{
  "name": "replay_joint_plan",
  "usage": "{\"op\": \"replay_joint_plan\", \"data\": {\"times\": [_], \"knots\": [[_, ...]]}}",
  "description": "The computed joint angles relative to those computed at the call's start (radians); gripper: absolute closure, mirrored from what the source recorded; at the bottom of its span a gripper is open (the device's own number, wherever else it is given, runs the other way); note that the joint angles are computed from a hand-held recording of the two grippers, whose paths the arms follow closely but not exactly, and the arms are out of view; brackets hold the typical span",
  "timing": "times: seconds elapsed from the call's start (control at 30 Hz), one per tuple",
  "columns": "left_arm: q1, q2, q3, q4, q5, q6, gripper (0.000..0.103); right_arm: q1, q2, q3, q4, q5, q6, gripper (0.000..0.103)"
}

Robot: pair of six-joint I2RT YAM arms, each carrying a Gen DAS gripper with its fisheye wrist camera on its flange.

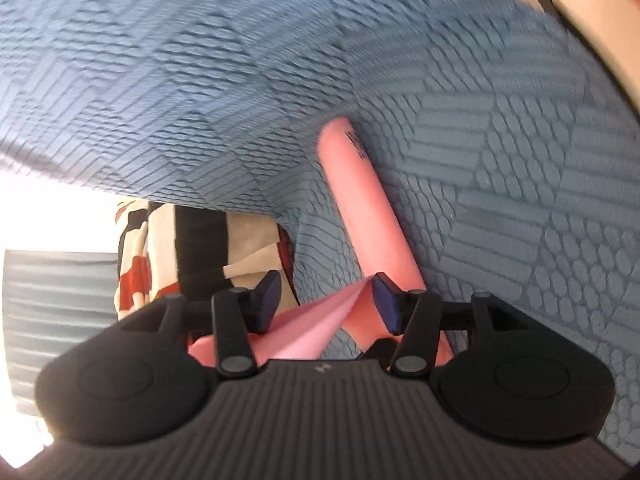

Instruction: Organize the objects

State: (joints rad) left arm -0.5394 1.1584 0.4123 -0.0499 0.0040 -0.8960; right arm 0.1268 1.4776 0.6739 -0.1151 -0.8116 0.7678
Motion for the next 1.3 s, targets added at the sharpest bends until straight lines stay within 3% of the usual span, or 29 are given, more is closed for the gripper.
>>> {"op": "replay_joint_plan", "data": {"times": [0.63,0.73,0.8,0.87,1.1,1.3], "knots": [[-0.003,0.046,0.018,0.005,-0.004,0.004,0.076,-0.011,-0.212,-0.042,-0.049,0.126,-0.144,0.050],[-0.009,0.030,0.023,-0.016,-0.009,-0.001,0.076,0.031,-0.186,-0.049,-0.047,0.170,-0.178,0.059],[-0.009,0.027,0.025,-0.021,-0.008,-0.001,0.076,0.073,-0.151,-0.048,-0.041,0.205,-0.209,0.076],[-0.009,0.024,0.026,-0.025,-0.009,-0.003,0.076,0.121,-0.113,-0.041,-0.037,0.253,-0.235,0.083],[0.005,0.015,0.052,-0.069,0.000,0.004,0.076,0.181,0.003,-0.058,0.050,0.307,-0.242,0.092],[0.011,0.000,0.048,-0.075,-0.004,-0.012,0.076,0.168,0.031,-0.086,0.105,0.289,-0.215,0.094]]}}
